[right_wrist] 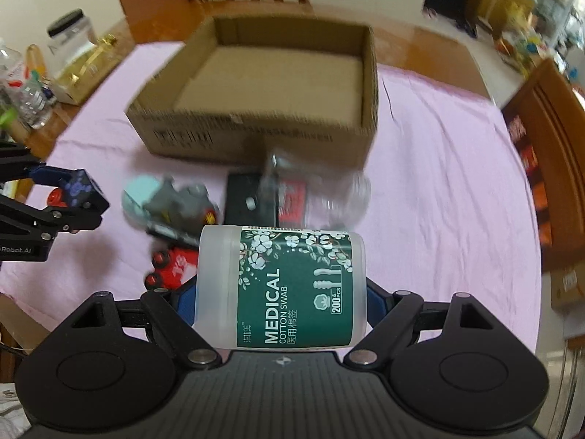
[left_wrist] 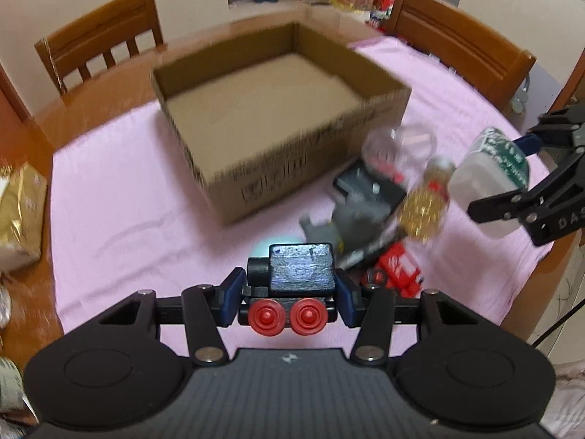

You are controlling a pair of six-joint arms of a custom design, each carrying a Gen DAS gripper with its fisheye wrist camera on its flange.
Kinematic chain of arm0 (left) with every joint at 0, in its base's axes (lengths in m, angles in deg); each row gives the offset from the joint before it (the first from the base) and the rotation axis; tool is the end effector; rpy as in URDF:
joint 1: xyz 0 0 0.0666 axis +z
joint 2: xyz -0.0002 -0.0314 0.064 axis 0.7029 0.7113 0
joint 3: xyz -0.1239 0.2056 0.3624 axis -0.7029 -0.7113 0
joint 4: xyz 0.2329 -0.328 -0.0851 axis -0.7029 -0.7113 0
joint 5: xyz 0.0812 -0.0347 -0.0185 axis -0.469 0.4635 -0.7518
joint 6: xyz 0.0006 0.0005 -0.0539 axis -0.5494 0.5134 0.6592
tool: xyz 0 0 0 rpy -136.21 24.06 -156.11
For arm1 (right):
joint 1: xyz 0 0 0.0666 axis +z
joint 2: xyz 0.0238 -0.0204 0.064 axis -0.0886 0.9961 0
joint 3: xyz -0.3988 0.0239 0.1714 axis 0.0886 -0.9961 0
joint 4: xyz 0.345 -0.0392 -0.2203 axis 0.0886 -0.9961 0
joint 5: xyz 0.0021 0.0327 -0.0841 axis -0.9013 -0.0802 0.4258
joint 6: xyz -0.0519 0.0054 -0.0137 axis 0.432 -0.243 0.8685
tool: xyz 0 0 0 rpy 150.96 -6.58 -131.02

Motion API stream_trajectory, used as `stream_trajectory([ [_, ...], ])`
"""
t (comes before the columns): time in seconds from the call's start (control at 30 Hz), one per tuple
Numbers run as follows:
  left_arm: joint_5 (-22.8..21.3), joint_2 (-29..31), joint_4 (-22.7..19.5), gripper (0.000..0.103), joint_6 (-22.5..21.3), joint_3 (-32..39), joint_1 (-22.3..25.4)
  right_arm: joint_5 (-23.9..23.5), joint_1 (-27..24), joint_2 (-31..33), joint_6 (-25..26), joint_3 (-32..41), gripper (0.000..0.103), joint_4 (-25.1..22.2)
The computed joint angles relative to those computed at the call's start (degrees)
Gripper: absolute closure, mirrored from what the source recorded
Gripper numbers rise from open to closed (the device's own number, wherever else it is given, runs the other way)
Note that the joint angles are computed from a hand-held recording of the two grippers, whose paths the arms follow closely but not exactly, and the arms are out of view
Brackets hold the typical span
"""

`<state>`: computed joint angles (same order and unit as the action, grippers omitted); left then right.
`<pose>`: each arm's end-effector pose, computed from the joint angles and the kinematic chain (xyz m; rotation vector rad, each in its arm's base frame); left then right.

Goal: Organize rigid objects
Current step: 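Carry both held items into the cardboard box and open both tools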

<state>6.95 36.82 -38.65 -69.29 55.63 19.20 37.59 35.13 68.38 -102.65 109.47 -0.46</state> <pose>0.4570 -0.2221 0.5115 0.8616 2.5012 -0.2172 0.3639 0.2900 0.5153 0.4553 2.6489 -0.0624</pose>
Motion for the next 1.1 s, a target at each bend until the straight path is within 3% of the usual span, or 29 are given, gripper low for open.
stream_trajectory([
  [0.23,-0.2,4.4,1.5,0.053,0.6,8.1,0.4,1.9,-2.6,0.7,6.5,3.4,0.016,2.9],
  [0.47,-1.6,12.4,3.0,0.053,1.9,18.2,0.8,2.2,-6.0,2.2,13.7,6.0,0.016,5.3],
  [0.83,-5.2,25.1,1.3,0.053,6.7,32.3,1.4,1.8,-10.0,3.1,18.8,6.8,0.016,7.8],
  [0.87,-5.5,26.1,1.9,0.051,7.3,33.3,1.5,1.7,-10.2,3.2,19.1,6.9,0.016,7.9],
  [0.97,-7.1,27.2,3.3,0.017,9.9,33.8,1.7,1.8,-10.8,3.5,19.5,7.0,0.016,8.1],
  [1.1,-6.3,25.2,5.6,0.011,11.5,30.7,2.0,1.4,-11.3,3.7,19.6,7.0,0.016,8.4],
])
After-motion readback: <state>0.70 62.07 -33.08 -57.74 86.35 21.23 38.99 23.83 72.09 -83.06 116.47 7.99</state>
